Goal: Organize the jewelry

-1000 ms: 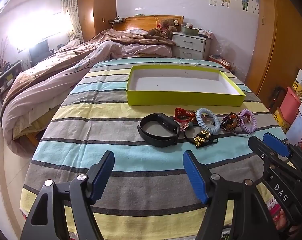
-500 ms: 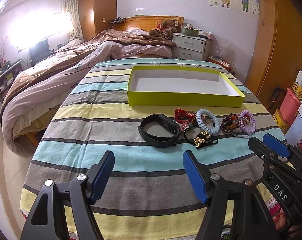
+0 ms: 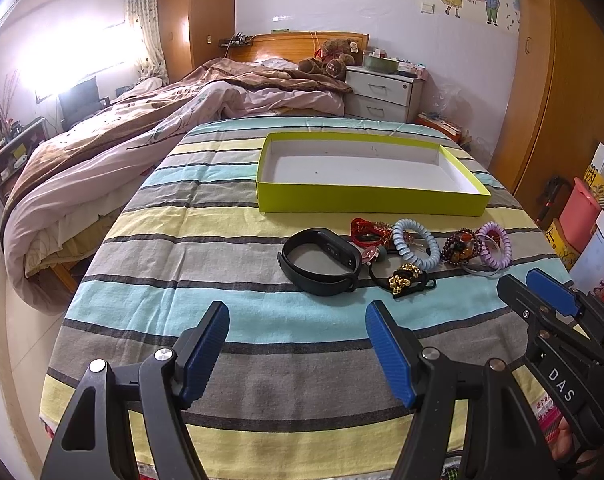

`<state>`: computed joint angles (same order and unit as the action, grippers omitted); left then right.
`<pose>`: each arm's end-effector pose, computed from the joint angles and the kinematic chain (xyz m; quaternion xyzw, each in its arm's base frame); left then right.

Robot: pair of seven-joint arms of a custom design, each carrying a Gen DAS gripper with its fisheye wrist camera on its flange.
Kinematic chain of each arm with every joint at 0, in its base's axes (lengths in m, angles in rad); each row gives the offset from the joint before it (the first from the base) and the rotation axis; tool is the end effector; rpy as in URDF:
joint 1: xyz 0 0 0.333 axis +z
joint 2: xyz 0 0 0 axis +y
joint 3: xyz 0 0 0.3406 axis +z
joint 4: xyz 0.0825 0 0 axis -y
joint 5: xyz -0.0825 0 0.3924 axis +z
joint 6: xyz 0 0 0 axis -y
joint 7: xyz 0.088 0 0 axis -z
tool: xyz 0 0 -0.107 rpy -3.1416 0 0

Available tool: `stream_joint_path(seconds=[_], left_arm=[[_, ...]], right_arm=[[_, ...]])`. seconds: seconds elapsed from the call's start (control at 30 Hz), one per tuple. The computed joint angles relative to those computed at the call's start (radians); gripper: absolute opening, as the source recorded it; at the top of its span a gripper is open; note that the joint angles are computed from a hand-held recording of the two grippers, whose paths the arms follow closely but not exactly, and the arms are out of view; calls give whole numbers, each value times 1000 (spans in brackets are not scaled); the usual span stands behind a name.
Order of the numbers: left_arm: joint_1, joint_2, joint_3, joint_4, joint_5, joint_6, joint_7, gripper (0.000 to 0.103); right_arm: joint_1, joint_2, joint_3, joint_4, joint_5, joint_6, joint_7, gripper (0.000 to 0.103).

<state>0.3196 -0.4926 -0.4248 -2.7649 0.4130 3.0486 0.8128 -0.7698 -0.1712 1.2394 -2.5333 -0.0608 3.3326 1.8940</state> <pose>0.3989 -0.0767 0.4388 -0.7234 0.5769 -0.2439 0.2904 0.4456 0.2457 0.4137 -0.7256 0.5460 -0.2312 0.3491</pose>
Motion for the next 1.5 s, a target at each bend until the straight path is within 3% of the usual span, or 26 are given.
stream_joint_path(seconds=[1.0,1.3,1.43,1.5], left_arm=[[0,-2,0,-1,4,-1,-5,70],[-42,40,46,28,-4,-41,35,70],[-128,77,143,31,-48,-20,95,70],[-141,89,162,35,-67,-8,123,70]], right_arm=[[-4,-1,2,2,-7,-3,8,40],[-11,26,4,11,22,9,-19,40],[-31,47,19,15,50,18,-57,40],[-16,65,-3,16,67,23,-82,40]])
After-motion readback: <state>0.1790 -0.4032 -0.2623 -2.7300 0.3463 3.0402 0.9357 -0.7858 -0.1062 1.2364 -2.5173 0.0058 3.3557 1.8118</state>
